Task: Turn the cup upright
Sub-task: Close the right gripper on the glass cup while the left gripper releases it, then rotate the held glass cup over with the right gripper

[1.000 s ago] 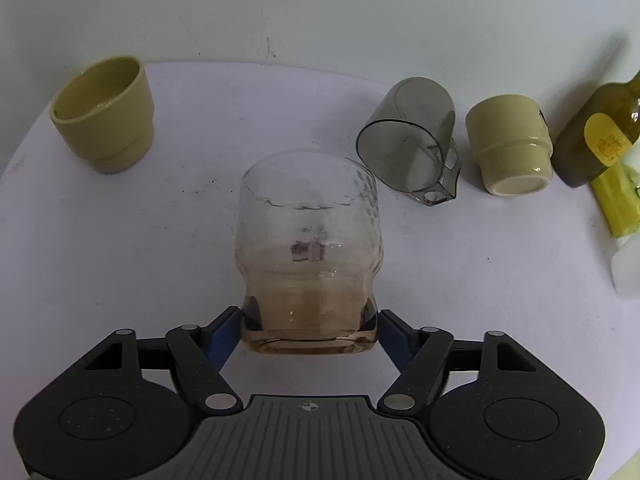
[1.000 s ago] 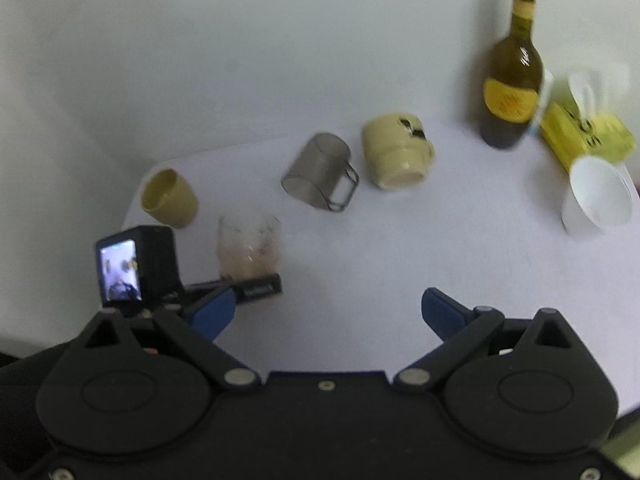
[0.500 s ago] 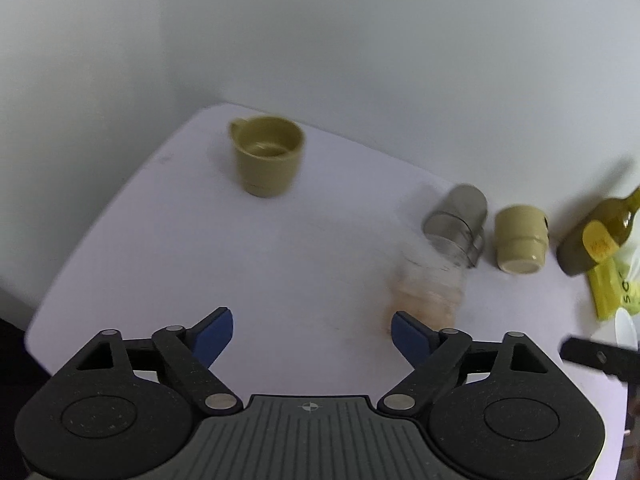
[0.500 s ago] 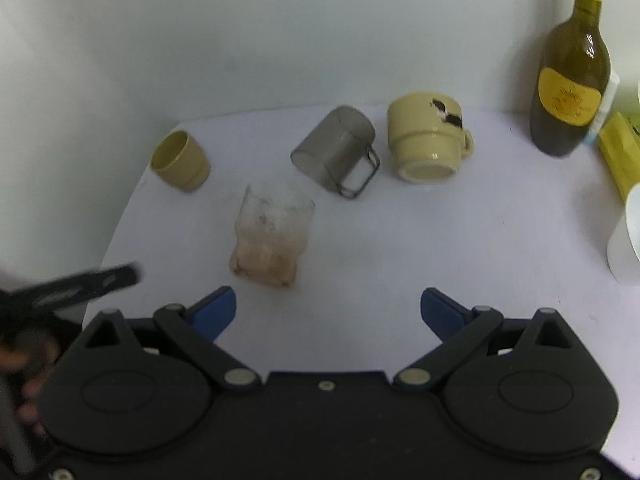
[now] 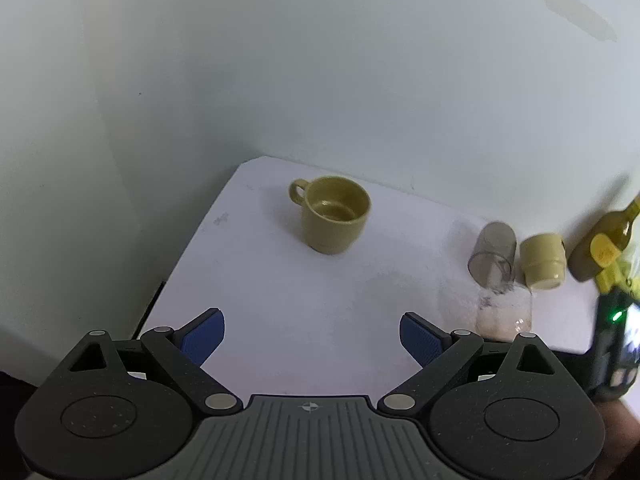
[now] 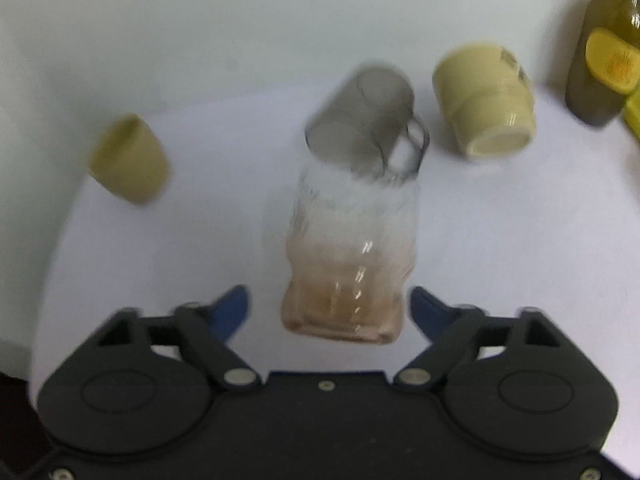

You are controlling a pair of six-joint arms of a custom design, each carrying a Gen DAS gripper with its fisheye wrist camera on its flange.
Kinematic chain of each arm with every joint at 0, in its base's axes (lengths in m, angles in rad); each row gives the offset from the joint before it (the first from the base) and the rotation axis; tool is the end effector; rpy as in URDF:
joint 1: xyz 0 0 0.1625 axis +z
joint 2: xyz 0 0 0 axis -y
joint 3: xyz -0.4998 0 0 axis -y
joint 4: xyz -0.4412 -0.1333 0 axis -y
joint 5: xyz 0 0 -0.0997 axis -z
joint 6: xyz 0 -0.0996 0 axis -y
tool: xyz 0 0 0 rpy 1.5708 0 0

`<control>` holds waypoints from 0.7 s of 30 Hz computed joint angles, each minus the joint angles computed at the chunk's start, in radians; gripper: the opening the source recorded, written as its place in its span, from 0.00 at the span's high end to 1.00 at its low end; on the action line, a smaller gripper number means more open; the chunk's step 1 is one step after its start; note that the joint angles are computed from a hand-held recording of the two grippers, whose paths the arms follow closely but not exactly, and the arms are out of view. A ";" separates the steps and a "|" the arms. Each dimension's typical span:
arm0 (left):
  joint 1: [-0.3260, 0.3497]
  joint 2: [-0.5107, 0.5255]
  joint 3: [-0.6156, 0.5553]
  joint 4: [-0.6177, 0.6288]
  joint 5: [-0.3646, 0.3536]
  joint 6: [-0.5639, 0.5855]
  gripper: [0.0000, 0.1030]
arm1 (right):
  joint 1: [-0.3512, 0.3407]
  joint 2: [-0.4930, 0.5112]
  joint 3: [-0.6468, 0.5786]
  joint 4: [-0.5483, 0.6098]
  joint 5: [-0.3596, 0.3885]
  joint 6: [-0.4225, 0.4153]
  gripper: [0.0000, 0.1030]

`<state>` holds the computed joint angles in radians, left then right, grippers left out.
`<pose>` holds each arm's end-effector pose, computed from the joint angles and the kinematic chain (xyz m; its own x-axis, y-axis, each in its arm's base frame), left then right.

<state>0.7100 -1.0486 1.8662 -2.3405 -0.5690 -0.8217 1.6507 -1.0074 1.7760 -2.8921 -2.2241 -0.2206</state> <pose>-0.3499 -0.5872 0.2155 -0.7730 -0.1806 -0.6081 0.2811 0.7618 -0.5836 0.1292 -0.7024 0.2634 -0.7824 0.0629 0.6197 -0.2451 0.8836 -0.3991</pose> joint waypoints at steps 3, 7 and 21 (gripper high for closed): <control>0.017 0.000 0.005 -0.073 -0.017 0.065 0.08 | 0.000 -0.017 0.010 0.029 0.004 0.026 0.32; 0.036 0.032 -0.016 -0.149 -0.048 0.136 0.08 | 0.001 -0.034 0.041 0.016 -0.008 -0.027 0.32; 0.049 0.103 -0.050 -0.262 -0.092 0.188 0.08 | 0.010 -0.050 -0.020 0.163 0.030 -0.038 0.32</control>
